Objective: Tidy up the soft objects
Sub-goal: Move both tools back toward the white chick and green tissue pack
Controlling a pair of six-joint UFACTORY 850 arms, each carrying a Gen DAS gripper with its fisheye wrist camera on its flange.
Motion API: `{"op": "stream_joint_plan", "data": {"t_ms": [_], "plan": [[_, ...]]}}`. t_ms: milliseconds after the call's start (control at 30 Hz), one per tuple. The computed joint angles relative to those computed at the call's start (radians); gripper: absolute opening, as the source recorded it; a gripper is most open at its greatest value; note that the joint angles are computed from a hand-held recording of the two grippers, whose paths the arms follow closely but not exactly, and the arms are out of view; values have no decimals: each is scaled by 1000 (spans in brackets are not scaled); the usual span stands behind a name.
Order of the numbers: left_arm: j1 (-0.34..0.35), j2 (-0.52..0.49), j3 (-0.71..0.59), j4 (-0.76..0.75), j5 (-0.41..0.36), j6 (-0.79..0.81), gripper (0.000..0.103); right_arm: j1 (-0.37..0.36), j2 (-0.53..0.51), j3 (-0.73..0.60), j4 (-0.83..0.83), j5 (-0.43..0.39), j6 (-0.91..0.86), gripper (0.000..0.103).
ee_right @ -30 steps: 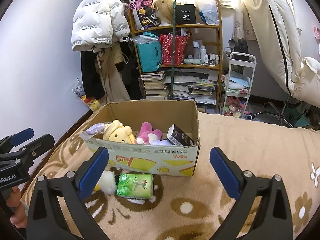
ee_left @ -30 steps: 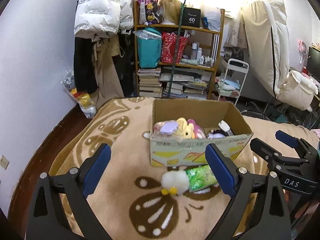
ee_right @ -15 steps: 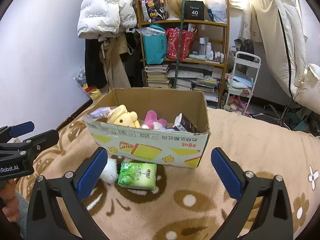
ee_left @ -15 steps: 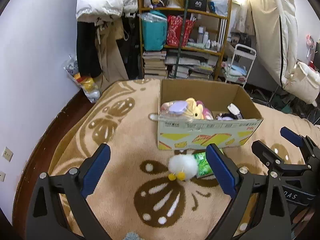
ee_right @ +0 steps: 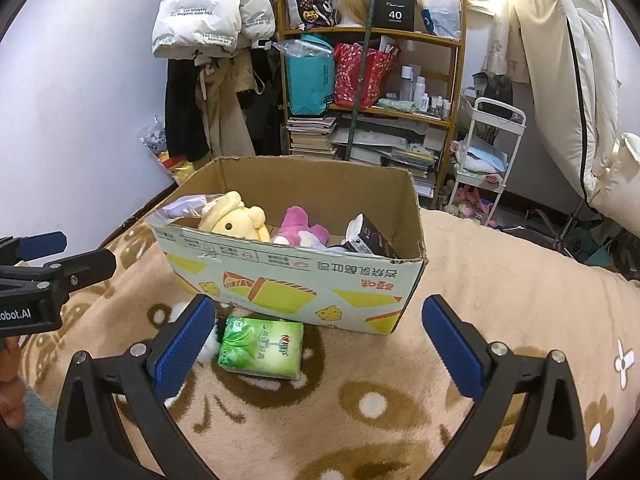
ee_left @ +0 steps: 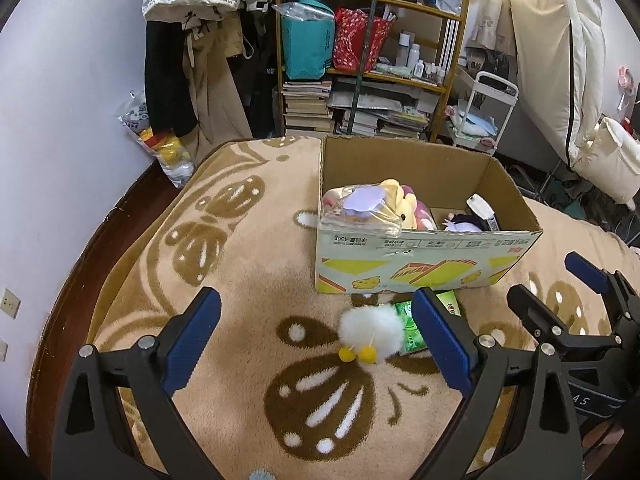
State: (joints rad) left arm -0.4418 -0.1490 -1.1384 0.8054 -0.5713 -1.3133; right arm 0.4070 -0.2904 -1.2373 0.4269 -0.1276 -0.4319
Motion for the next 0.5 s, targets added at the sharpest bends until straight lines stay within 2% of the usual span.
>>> {"op": "stream_joint_plan", "data": {"t_ms": [167, 500], "plan": [[9, -28, -24, -45, -7, 52, 95, -5, -17, -11, 66, -13, -39, 103], [32, -72, -54, -97, 2, 85, 95, 7, -70, -43, -3, -42, 35, 103]]}}
